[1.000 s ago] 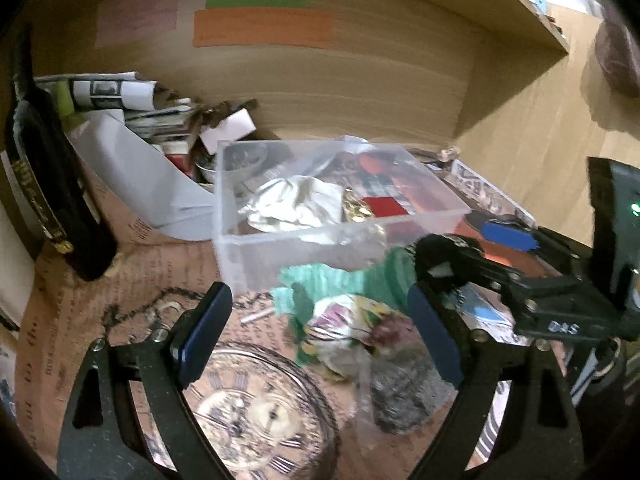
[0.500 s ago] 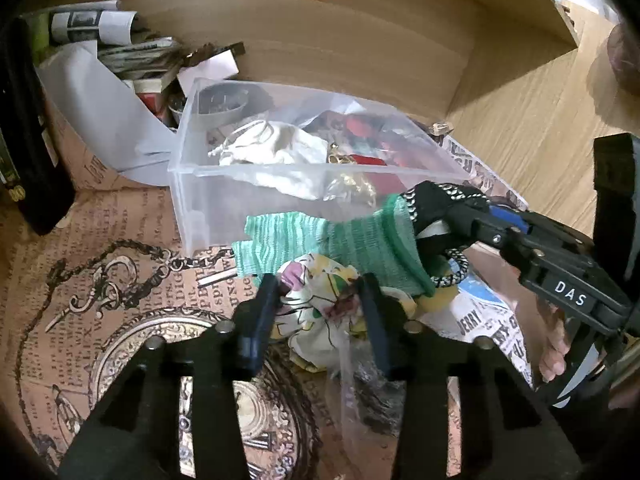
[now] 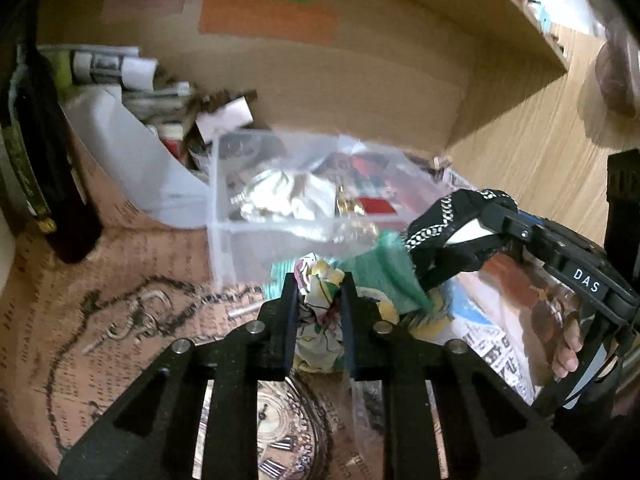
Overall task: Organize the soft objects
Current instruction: 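Grasp the floral fabric with the left tool while the right tool grasps the black chain-trimmed cloth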
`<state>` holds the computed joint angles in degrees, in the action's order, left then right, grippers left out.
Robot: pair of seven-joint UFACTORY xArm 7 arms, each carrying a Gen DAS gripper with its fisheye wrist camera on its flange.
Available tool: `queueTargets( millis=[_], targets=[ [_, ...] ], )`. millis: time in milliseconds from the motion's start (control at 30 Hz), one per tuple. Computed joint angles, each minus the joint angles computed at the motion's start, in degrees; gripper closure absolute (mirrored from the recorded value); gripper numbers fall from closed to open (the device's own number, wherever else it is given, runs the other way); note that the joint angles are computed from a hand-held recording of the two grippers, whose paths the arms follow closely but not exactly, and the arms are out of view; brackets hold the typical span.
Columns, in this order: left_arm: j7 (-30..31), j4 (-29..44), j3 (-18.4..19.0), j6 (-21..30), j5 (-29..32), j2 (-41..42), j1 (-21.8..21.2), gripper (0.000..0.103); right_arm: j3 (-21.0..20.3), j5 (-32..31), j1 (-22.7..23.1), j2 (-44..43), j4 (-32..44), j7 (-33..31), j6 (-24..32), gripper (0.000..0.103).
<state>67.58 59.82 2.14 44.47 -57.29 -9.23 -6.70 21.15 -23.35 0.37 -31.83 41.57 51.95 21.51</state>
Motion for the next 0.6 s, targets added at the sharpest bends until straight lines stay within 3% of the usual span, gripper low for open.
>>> queueTargets(
  millis=[433, 600],
  targets=[
    [1.94, 4.21, 0.66, -2.00, -5.29, -0.26, -0.10, 0.084, 2.45, -2.88, -5.58, -3.91, 1.59, 2.11, -2.33, 0.085],
    [2.77, 7.13, -0.12, -4.95, -7.25, 1.05, -0.50, 0.084, 3.88, -4.24, -8.86, -2.75, 3.43, 3.21, -4.54, 0.085]
  ],
)
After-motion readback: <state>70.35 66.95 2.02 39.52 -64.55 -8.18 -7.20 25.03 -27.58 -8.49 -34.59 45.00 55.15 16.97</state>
